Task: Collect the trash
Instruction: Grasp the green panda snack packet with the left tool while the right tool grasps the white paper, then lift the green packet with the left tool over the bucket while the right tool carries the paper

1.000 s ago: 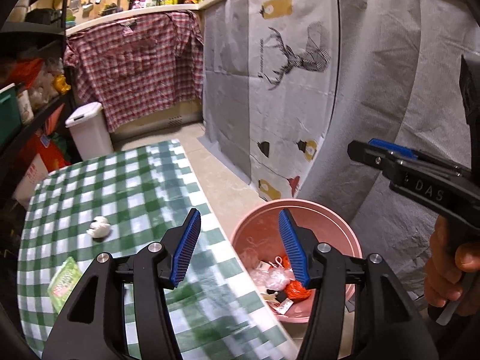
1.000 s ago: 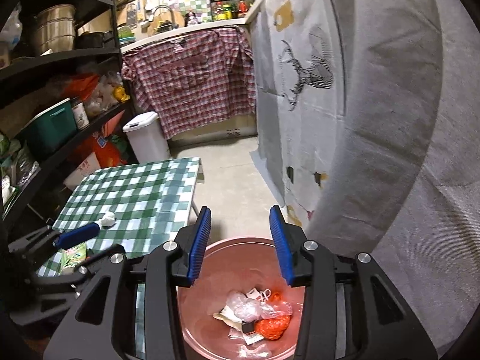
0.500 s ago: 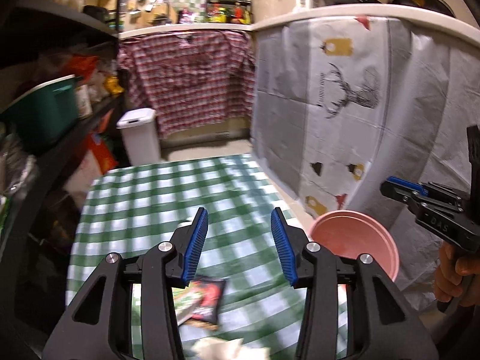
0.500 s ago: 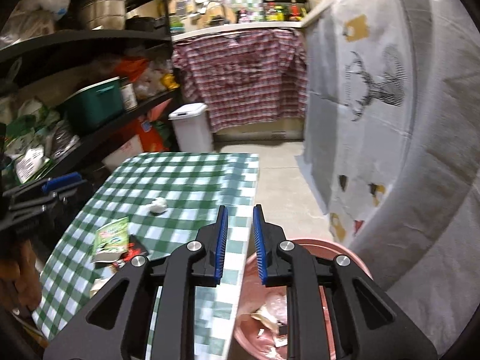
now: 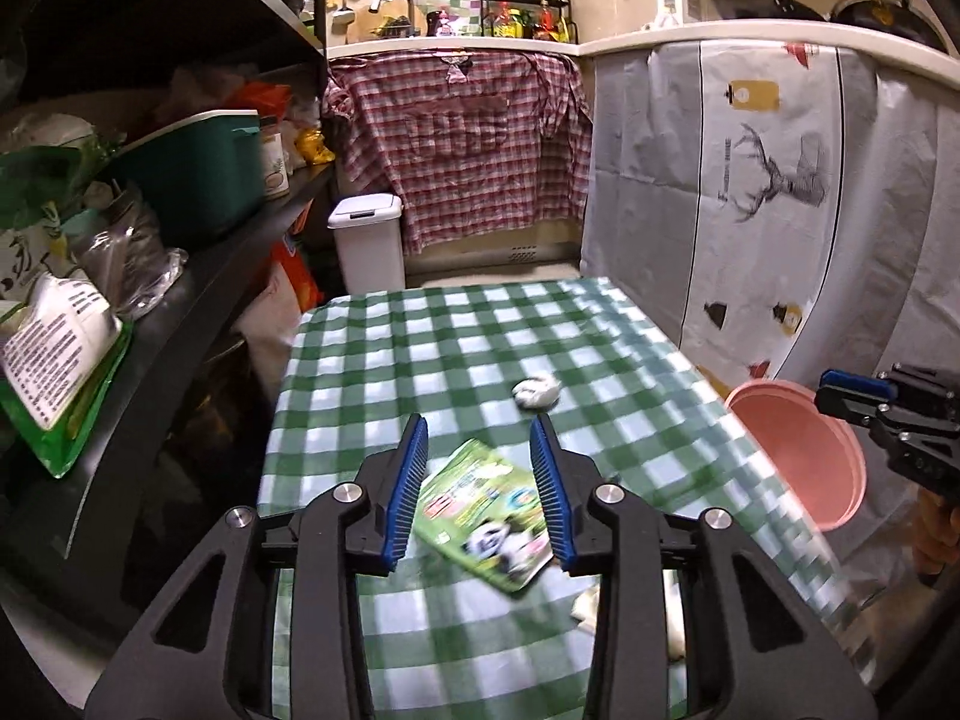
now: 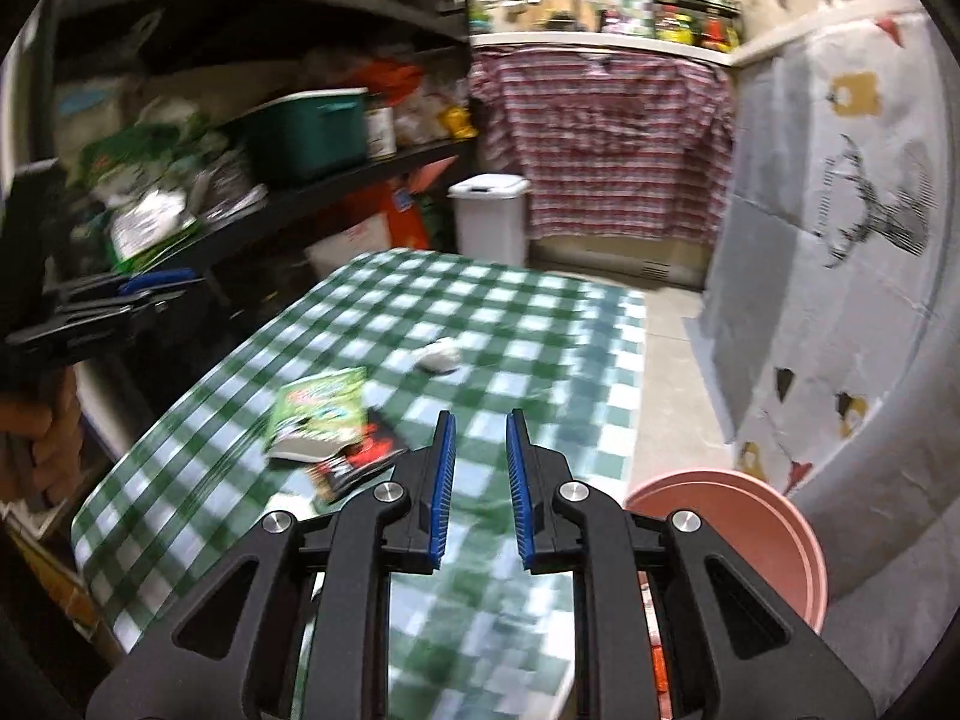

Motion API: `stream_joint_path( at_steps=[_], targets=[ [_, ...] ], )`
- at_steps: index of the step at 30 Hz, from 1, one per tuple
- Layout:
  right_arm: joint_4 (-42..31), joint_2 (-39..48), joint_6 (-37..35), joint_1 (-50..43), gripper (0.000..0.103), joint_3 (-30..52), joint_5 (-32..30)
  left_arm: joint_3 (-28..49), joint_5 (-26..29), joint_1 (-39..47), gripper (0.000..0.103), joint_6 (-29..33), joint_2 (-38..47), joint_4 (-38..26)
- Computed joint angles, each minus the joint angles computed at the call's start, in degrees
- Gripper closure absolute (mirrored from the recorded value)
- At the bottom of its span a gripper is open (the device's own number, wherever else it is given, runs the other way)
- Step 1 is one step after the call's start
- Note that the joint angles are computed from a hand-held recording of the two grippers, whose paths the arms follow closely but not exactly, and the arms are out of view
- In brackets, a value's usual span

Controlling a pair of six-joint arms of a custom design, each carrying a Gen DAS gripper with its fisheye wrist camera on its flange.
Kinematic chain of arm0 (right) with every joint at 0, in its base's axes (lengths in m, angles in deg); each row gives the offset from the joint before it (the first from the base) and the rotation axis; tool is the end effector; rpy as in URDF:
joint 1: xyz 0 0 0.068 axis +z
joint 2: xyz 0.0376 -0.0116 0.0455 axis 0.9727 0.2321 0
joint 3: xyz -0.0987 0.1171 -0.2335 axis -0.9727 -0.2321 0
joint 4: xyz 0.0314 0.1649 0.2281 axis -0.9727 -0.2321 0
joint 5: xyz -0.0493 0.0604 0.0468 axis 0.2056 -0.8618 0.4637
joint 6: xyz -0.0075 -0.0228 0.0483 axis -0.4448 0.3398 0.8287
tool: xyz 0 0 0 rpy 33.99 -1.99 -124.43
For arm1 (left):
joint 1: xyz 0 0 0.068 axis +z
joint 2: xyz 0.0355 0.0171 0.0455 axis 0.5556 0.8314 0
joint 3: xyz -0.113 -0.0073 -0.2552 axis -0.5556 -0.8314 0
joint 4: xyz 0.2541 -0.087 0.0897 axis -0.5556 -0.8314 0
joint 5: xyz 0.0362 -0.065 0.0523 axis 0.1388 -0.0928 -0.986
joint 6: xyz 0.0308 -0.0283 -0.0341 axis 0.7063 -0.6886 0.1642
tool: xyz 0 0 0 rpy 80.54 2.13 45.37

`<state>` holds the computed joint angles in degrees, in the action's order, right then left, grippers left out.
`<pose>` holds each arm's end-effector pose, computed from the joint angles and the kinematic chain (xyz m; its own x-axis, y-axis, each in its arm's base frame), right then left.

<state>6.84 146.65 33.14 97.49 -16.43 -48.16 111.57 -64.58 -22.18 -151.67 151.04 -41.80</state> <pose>0.2756 0.1228 0.1442 -0.3351 -0.4412 -0.8325 -0.8088 0.5880 0.0139 0.1709 -0.2011 0.1945 -0.5308 -0.1657 -0.8311 -0.3430 0.9388 0.0319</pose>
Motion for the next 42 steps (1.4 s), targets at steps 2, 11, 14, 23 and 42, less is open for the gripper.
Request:
stream_joint_path(
  at_steps=[2,11,14,23,42],
  targets=[
    [-0.1,-0.1,-0.2,1.5,0.085,-0.8,-0.2,-2.3,0.0,-0.3,0.071,-0.3,-1.7,0.4],
    [2.1,4.1,-1.7,9.8,0.084,-3.7,1.6,-10.4,4.7,1.0,0.074,-3.5,-3.4,7.2],
    [2.4,6.8,-3.0,13.2,0.081,-4.0,2.5,-11.2,6.1,1.5,0.074,-1.5,-2.0,10.7],
    [3.6,13.9,-5.5,20.5,0.073,-3.1,7.0,-12.4,10.6,3.6,0.074,5.9,1.7,19.8],
    [-1.6,16.6,-6.2,15.0,0.097,2.7,3.3,-10.5,20.9,10.2,0.069,16.7,14.7,34.1]
  ],
)
